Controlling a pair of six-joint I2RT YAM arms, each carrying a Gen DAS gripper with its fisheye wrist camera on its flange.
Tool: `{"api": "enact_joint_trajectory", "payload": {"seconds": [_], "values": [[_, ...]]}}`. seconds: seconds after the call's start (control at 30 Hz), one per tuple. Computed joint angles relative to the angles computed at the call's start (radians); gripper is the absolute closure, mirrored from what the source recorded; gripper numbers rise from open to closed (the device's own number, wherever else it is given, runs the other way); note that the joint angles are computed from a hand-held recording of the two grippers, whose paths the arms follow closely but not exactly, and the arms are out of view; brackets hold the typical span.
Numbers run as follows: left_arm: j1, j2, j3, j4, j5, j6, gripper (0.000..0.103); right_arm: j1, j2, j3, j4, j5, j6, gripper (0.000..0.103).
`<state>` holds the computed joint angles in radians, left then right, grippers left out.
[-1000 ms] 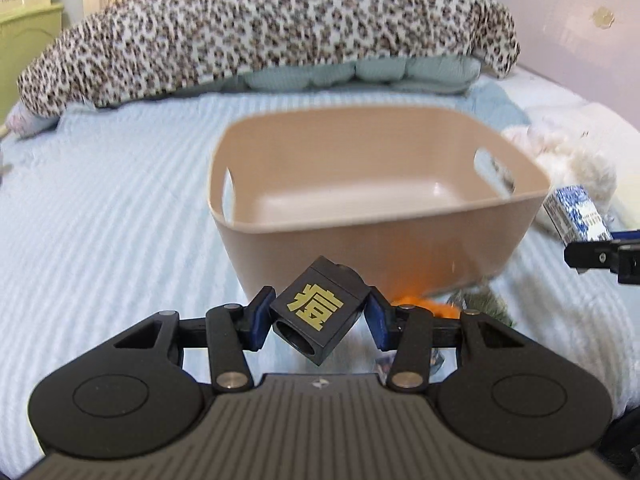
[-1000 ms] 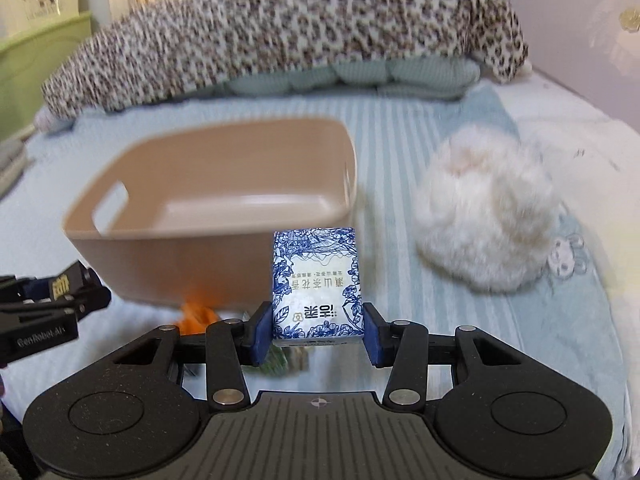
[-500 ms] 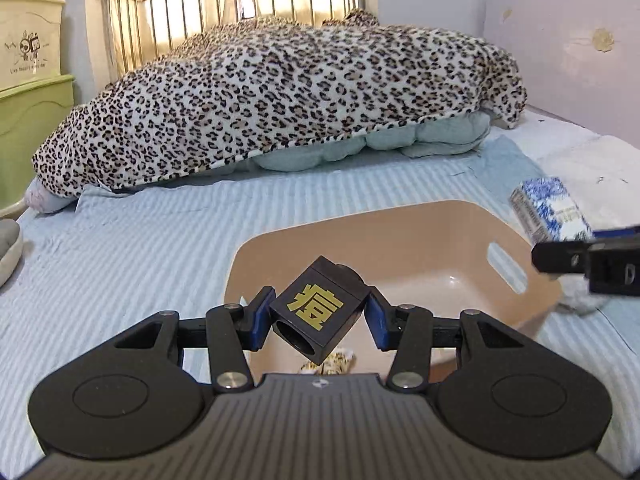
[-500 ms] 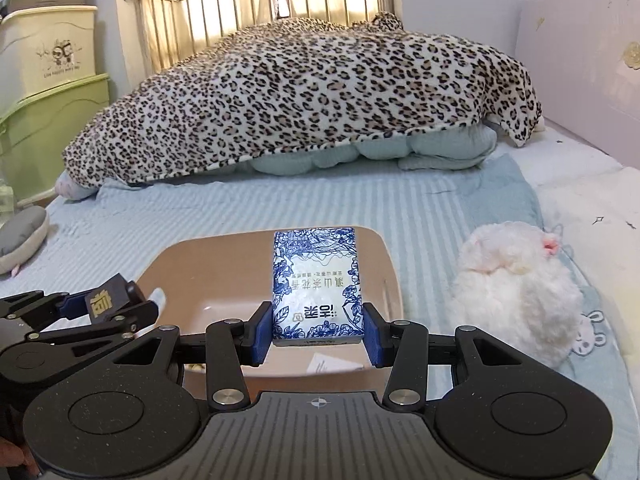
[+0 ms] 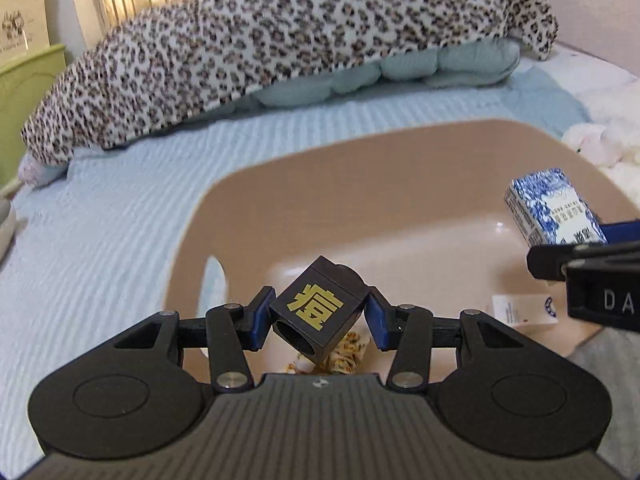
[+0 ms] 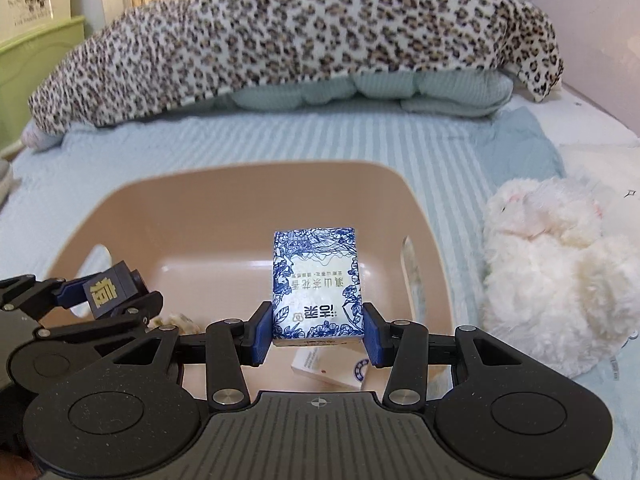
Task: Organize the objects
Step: 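Carry both boxes over the basket and release them inside, then grasp the purple snack box with the left tool while the right tool grasps a small clip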
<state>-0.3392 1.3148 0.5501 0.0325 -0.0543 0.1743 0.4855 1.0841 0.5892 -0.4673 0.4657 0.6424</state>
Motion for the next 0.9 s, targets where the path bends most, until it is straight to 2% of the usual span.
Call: {"api": "enact_joint_trajectory", "payload": {"seconds": [0.1,0.13,0.17,0.23,0.3,0.37,0.63,0.73,0.9], "values": [[0.021,0.030,0.025,-0.034,0.022,-0.022,0.053,0.016,0.017,-0.009,-0.001,0.008,0.005,0.059],[0.034,0.022,0.027,-0.049,0.042,-0.027,0.052,0.023,0.005,-0.016,-0.001,0.011,0.004,0.050],[0.042,0.011,0.026,-0.055,0.056,-0.027,0.052,0.029,-0.014,-0.021,-0.007,0.010,0.007,0.050],[0.045,-0.038,0.011,-0.072,0.049,-0.017,0.043,0.041,-0.069,-0.026,-0.040,0.017,0.010,0.044],[0.047,-0.104,-0.010,-0.088,0.044,-0.009,0.020,0.065,-0.139,-0.024,-0.096,0.041,0.017,0.036],[0.064,-0.180,-0.029,-0.119,0.072,-0.005,0.013,0.101,-0.217,-0.016,-0.176,0.076,0.034,0.031],[0.097,-0.412,-0.050,-0.325,0.114,0.005,0.012,0.267,-0.365,0.044,-0.508,0.166,0.197,0.026],[0.105,-0.493,-0.066,-0.389,0.112,0.018,0.007,0.307,-0.362,0.031,-0.557,0.163,0.245,0.026],[0.144,-0.570,-0.097,-0.467,0.152,0.045,0.007,0.368,-0.351,-0.033,-0.579,0.158,0.340,0.026]]}}
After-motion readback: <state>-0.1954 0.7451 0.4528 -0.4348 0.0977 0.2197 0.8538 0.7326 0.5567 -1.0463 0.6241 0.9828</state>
